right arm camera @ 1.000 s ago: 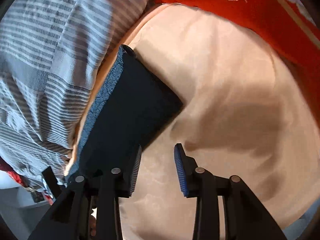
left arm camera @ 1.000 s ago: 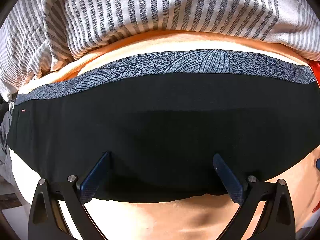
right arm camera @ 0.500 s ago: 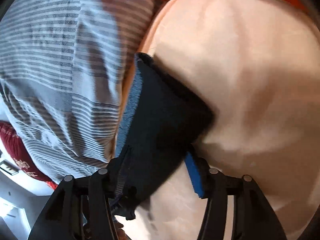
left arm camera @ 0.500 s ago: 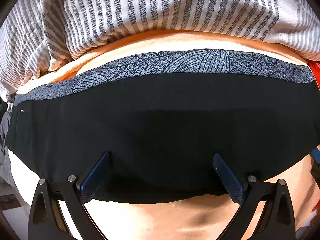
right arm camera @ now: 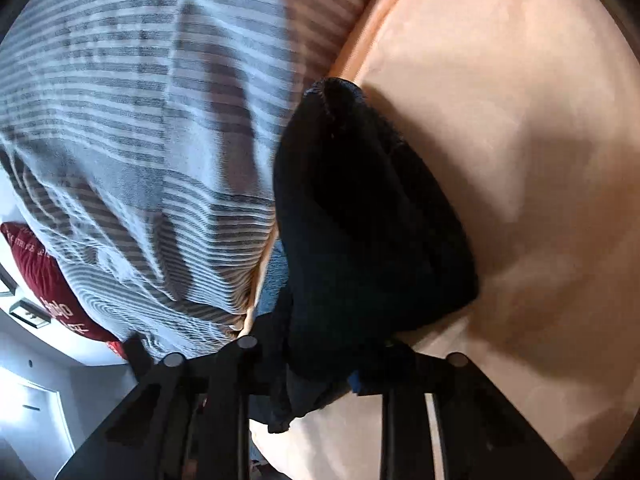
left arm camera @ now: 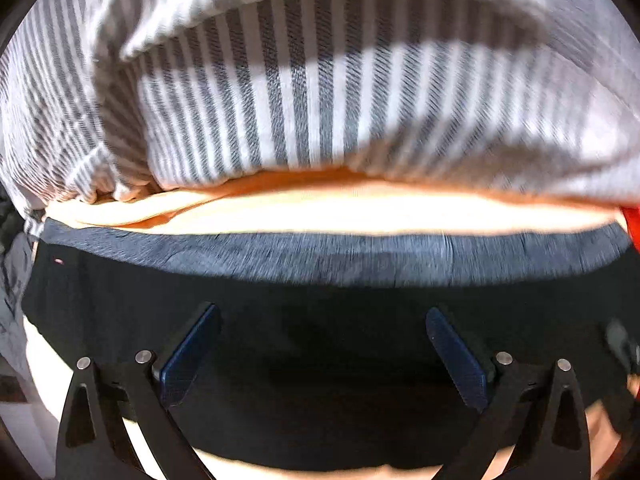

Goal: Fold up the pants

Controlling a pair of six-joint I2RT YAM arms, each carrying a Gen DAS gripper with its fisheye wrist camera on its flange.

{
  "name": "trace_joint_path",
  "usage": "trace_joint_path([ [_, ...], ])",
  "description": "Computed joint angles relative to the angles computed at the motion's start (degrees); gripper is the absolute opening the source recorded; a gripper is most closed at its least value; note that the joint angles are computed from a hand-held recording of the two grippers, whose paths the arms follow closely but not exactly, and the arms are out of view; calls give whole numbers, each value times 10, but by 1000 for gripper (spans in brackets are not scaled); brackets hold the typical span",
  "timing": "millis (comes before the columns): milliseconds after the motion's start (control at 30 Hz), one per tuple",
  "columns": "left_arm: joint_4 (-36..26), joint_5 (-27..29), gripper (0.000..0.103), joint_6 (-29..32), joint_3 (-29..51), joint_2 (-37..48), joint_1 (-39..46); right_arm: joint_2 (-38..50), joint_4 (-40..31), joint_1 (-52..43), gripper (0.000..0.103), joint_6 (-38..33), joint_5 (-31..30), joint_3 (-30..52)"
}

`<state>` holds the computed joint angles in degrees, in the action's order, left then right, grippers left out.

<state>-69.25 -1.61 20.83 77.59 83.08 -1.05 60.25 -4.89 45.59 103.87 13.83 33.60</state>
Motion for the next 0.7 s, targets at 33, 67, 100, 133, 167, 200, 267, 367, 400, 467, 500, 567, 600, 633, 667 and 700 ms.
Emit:
trace_joint_path([
  [33,7,-2,103,-12,-2,8,-6,4,-5,-3,23,-12,-4,13],
  [67,15,-5,103,-21,-8,16,-11,9,-9,-6,23,-17,-8,19],
  [100,22,-10,103,-26,-17,22,-18,13,-13,-9,23,-14,-12,22],
  [133,31,-18,103,-30,-36,19,-27,16,-12,-12,24,-8,-17,21],
  [167,43,-22,103,-28,-53,17,-31,22,-7,-15,27,3,-24,18],
  [200,60,-23,103,-26,-72,8,-33,22,-7,-15,27,3,-24,18],
  [267,92,-7,103,-17,-101,-13,-27,36,8,-21,27,27,-36,7],
  [367,104,4,103,7,-110,-19,-21,55,46,-23,16,73,-40,-18],
  [400,103,8,103,17,-109,-18,-17,57,55,-18,15,81,-26,-19],
  [467,77,7,103,21,-89,-14,-11,64,16,-9,14,51,-2,29],
  [500,64,6,103,23,-78,-13,-5,68,4,-9,14,54,-2,38],
  [567,33,30,103,55,-74,-41,37,75,-28,-15,14,4,-6,92],
  [600,13,46,103,71,-67,-49,59,82,-45,-17,14,-16,-8,119],
  [633,-7,59,103,91,-63,-56,83,86,-58,-16,14,-30,-6,136],
  [667,-18,62,103,107,-65,-62,99,86,-58,-16,14,-30,-6,136],
  [700,-24,61,103,125,-72,-68,112,97,-74,-15,14,-47,-6,164],
])
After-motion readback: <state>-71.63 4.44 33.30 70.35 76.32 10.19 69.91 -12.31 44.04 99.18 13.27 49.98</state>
